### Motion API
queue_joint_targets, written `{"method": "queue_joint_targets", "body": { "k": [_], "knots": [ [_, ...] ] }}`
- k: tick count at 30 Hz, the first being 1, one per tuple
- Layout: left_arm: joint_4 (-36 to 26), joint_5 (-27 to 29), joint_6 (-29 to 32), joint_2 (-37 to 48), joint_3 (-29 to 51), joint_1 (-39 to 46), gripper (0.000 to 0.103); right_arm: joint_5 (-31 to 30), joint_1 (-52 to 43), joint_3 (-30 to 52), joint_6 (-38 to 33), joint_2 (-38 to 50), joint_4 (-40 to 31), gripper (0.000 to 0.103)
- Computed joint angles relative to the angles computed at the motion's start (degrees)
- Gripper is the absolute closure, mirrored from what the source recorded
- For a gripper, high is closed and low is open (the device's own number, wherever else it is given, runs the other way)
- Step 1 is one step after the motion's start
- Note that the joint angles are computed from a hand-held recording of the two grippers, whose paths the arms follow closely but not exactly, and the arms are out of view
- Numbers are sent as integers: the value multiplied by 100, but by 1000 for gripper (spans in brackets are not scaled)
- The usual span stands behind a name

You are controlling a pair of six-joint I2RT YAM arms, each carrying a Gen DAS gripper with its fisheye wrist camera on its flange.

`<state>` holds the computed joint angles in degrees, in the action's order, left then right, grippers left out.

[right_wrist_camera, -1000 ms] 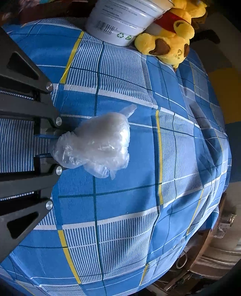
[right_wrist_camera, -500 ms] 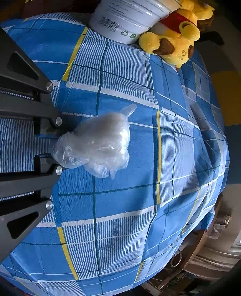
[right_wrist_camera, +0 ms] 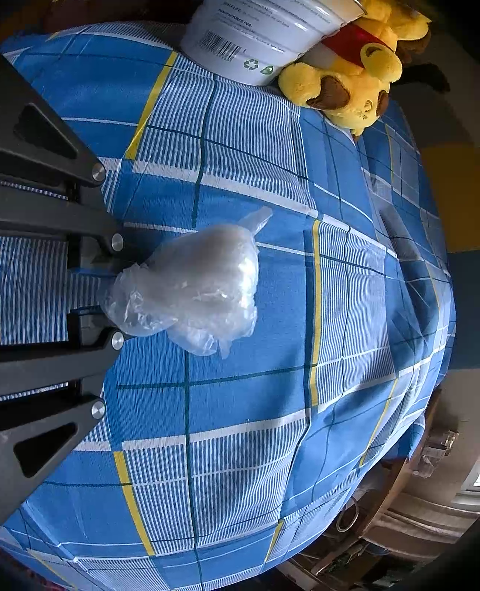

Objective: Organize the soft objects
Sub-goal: 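Carry the scrunchie into the gold tray and open the left gripper while the right holds the bundle, then carry the white plastic bundle into the gold tray and open the right gripper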

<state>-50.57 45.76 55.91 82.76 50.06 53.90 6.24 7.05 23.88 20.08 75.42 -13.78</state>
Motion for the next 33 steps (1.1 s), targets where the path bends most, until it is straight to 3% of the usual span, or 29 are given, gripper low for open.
{"method": "queue_joint_targets", "body": {
  "k": [3, 7, 10, 13, 15, 21, 33],
  "knots": [
    [-591, 100, 268, 801, 776, 368, 84, 2, -3, 2, 12, 2, -5, 93],
    [-594, 99, 254, 1245, 1111, 562, 83, 18, 24, 15, 39, 19, -8, 93],
    [-484, -3, -97, 1484, 1250, 455, 82, 34, 36, 36, 51, 61, 3, 93],
    [-23, -138, -541, 1498, 1114, 300, 75, 59, 61, 42, 62, 84, 14, 93],
    [218, -274, -712, 1565, 1061, 170, 54, 62, 69, 43, 69, 92, 20, 93],
    [725, -551, -847, 1525, 812, 113, 38, 85, 74, 38, 89, 83, 23, 93],
    [1146, -555, 203, 668, 147, 400, 37, 174, 28, 237, 301, 83, -278, 93]
  ]
}}
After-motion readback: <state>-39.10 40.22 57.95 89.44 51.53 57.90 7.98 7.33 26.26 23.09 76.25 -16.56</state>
